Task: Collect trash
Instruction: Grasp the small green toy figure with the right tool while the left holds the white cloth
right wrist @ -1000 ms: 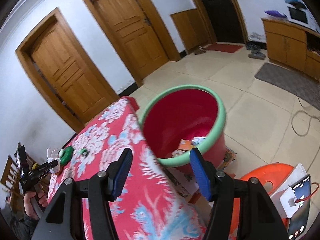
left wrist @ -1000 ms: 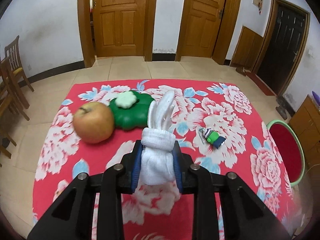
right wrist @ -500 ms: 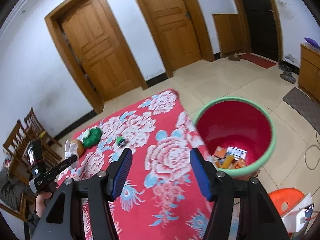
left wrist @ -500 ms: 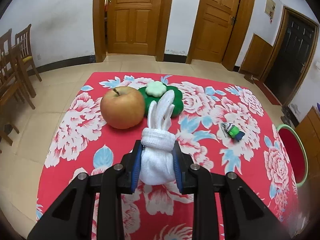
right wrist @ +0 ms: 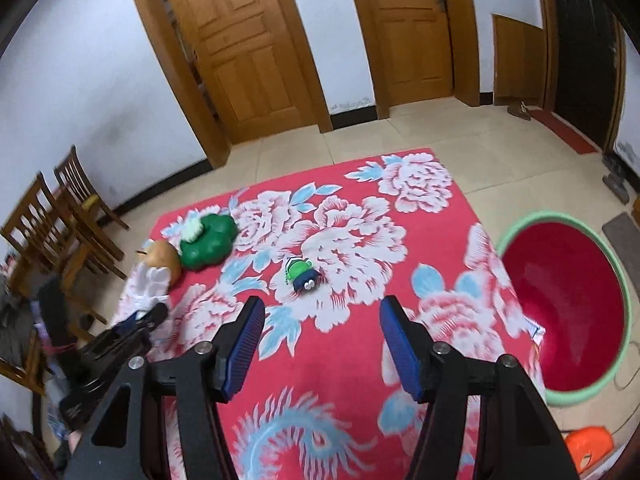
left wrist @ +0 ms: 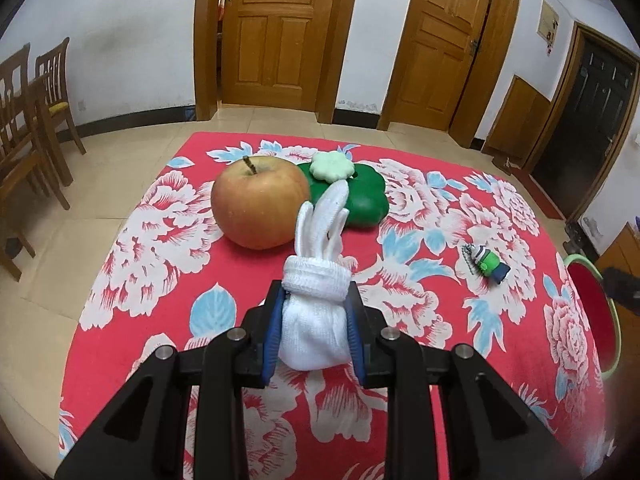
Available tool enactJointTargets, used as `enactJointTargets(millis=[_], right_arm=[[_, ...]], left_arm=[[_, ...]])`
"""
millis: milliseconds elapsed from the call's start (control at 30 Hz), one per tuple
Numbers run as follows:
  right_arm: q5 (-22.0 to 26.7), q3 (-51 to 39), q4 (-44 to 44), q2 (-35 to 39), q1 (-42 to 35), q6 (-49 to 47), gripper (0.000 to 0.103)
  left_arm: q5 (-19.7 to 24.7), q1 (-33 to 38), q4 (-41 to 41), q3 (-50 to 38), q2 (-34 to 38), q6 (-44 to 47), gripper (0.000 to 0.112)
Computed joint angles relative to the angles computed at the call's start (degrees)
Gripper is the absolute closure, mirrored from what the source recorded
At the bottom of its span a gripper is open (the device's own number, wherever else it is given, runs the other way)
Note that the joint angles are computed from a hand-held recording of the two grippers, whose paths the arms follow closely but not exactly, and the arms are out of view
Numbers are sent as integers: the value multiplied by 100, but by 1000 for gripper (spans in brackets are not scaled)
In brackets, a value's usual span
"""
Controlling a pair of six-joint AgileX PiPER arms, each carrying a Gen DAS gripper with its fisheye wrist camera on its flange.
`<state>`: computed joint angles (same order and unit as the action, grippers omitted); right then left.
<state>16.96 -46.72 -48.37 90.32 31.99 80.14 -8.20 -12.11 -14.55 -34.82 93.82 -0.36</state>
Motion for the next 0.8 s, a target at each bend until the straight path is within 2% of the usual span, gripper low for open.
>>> enactJointTargets(millis=[67, 267, 500, 633, 800], right_arm=[[-119, -266, 119, 420, -68, -204, 40], [-458, -872, 49, 1414, -185, -381, 40], [-474, -1359, -1018, 2101, -198, 380, 41], [-438, -1627, -704, 2357, -245, -42, 46], [-308, -1937, -79, 2641, -283, -731, 58]], left_arm=[[-88, 15, -128, 45, -8, 119, 83], [-139, 80, 516, 82, 17, -500, 83], [-96, 169, 818, 8, 158, -843, 83], [-79, 155, 727, -37, 196, -751, 83], [-100, 111, 658, -16, 170, -649, 83]])
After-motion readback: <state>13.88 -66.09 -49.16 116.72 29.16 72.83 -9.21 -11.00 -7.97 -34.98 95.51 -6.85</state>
